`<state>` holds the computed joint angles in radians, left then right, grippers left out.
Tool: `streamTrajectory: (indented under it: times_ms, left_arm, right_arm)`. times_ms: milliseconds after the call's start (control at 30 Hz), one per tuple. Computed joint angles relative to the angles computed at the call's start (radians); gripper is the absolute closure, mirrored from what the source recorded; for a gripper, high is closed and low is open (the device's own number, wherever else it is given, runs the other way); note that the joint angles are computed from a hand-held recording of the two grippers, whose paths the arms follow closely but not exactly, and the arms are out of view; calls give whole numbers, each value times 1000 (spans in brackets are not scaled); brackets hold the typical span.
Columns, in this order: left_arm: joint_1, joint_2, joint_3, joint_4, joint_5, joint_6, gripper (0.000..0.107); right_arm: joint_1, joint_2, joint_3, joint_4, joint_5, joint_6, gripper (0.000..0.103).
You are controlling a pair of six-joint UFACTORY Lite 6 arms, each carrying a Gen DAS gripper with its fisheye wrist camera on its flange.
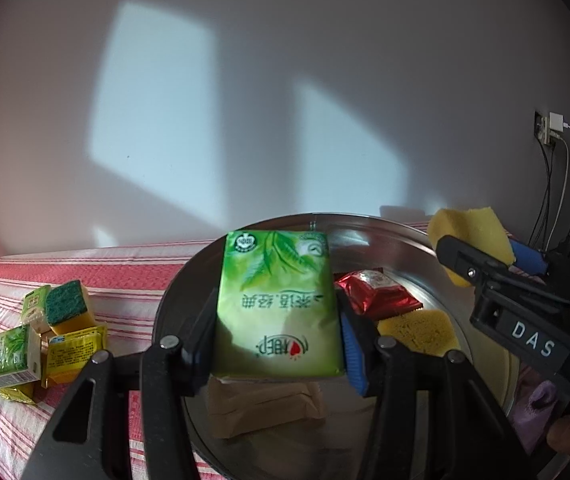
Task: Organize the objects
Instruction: 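Carry the tissue pack and sponge over the tin and release them inside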
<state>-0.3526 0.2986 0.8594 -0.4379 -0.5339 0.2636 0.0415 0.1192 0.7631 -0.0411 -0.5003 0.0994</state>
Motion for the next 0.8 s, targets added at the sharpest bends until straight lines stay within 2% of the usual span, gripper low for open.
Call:
streamTrajectory:
  times_ms: [33,267,800]
  left_arm:
    - [-21,-13,-6,-43,1,31,54]
    - [-14,-7,-4,-51,-2,57,55]
    - [-33,7,25,-168,39,150,55]
  right_arm:
    - [0,11,10,7,5,-10,35]
    - [10,45,9,38,-5,-33,35]
    - [-12,109,43,-40,3,12,35]
